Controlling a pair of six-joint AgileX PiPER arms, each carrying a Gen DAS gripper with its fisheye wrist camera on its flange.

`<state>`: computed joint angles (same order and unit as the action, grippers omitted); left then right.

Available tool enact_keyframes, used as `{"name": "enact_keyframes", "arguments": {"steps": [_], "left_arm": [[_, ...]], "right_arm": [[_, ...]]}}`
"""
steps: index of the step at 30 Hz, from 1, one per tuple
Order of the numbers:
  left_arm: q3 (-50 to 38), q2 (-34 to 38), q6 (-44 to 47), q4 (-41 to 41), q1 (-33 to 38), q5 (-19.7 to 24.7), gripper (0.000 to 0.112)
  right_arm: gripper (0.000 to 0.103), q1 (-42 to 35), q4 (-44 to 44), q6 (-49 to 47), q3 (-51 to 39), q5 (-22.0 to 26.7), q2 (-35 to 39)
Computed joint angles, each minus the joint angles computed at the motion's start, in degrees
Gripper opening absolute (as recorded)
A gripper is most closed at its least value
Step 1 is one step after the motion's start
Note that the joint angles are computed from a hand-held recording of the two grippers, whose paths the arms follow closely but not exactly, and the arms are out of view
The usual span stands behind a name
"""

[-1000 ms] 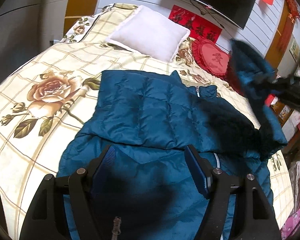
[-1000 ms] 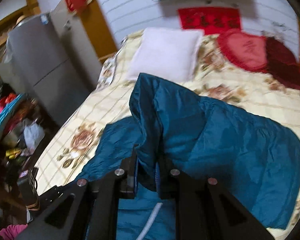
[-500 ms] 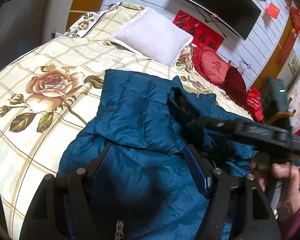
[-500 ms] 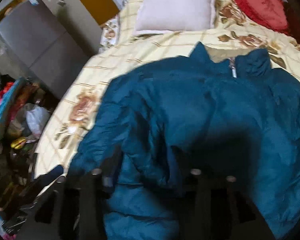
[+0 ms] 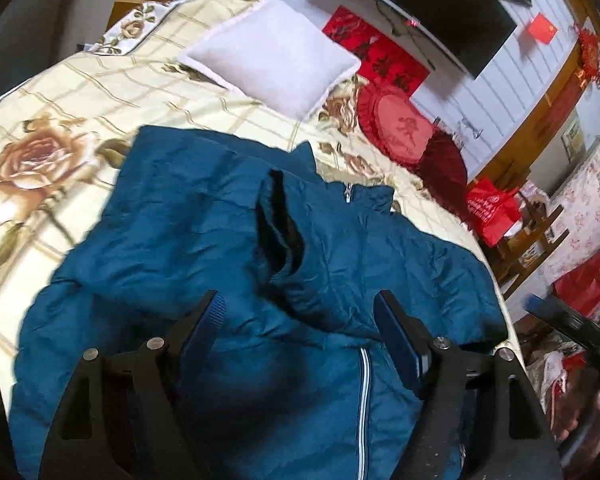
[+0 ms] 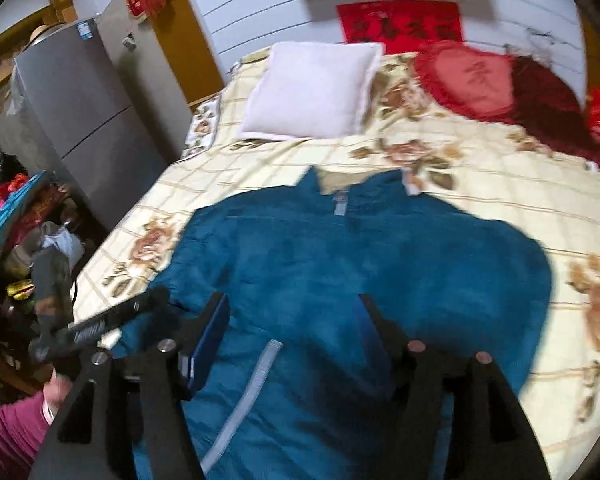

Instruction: Fold large clothes

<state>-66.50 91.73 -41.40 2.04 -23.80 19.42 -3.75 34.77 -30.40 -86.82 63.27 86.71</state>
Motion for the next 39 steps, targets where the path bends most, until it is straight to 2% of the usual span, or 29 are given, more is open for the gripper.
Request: {"name": "enact_keyframes", "arguments": {"steps": [3, 4, 5, 6, 7, 8, 10, 13, 16, 20, 23, 25, 26, 27, 29, 32, 34, 39], "left_arm": [[-6.00, 5.56, -7.28, 7.17, -1.25, 3.15, 0.077], [-7.20, 6.73, -7.21, 7.19, -1.22, 3.37, 0.064], [-8.47, 7.78, -5.72, 6.13, -1.17, 3.85, 0.041], [-10.87, 9.19, -3.94, 5.41, -1.23, 6.19, 0.030], [-14.06, 10.73, -3.66, 6.99, -1.75, 9.98, 0.022], [-15.32, 11.02, -4.39, 9.01, -2.29, 11.46, 0.019], [-15.38, 9.44, -7.04, 14.67, -3.24, 11.95, 0.017], [-13.35, 5.55, -9.75, 19.56, -2.71, 11.77, 0.017], [-10.41, 2.28, -11.43, 21.90, -0.02, 12.23, 0.022], [-6.41, 2.97, -9.96, 19.46, 3.80, 11.47, 0.022], [-4.59, 5.21, -9.38, 17.62, 4.66, 10.63, 0.022], [-3.07, 5.04, -7.92, 16.18, 5.10, 9.14, 0.024], [-2.71, 4.65, -7.91, 16.24, 5.15, 8.99, 0.026], [-2.49, 3.86, -7.51, 15.89, 5.39, 9.24, 0.029], [-2.30, 2.22, -6.53, 14.99, 5.96, 9.27, 0.044], [0.47, -2.38, -12.93, 21.76, 5.82, 5.84, 0.066], [-0.13, -2.98, -17.79, 27.67, 4.83, 5.48, 0.072], [-9.58, 5.80, -13.36, 24.44, 3.54, 10.25, 0.072]], "right_arm": [[0.070, -6.29, 0.83, -2.89, 0.42, 1.90, -0.87], [0.070, -8.32, 1.04, -3.57, 0.31, 2.47, -0.81], [0.070, -10.16, 1.37, -4.19, 0.24, 2.81, -0.74], [0.070, -11.99, 1.89, -4.78, 0.22, 2.98, -0.57], [0.070, -13.49, 2.34, -5.11, 0.15, 2.91, -0.24], [0.070, -14.26, 2.52, -5.20, 0.23, 2.75, -0.15], [0.070, -15.33, 2.37, -4.60, 0.58, 0.71, 0.59], [0.070, -14.21, 1.41, -3.77, 1.47, -1.71, 1.83], [0.070, -10.08, -0.24, -3.45, 2.60, -4.88, 3.27], [0.070, -2.71, -5.40, 2.41, 3.46, -10.74, 7.85], [0.070, 1.24, -9.17, 8.66, 3.46, -13.40, 13.94], [0.072, 4.08, -13.39, 11.46, 6.05, -18.90, 14.58], [0.072, 4.53, -14.20, 11.94, 6.20, -19.23, 14.46], [0.072, 4.15, -13.99, 11.51, 5.01, -17.33, 14.65], [0.071, 1.56, -10.59, 8.31, 3.50, -14.17, 13.85], [0.071, -4.08, -5.25, 5.50, 3.33, -15.42, 9.65], [0.071, -6.20, -6.06, 7.80, 0.70, -16.09, 9.11], [0.071, -3.56, -13.18, 13.63, -7.71, -14.90, 14.10]]}}
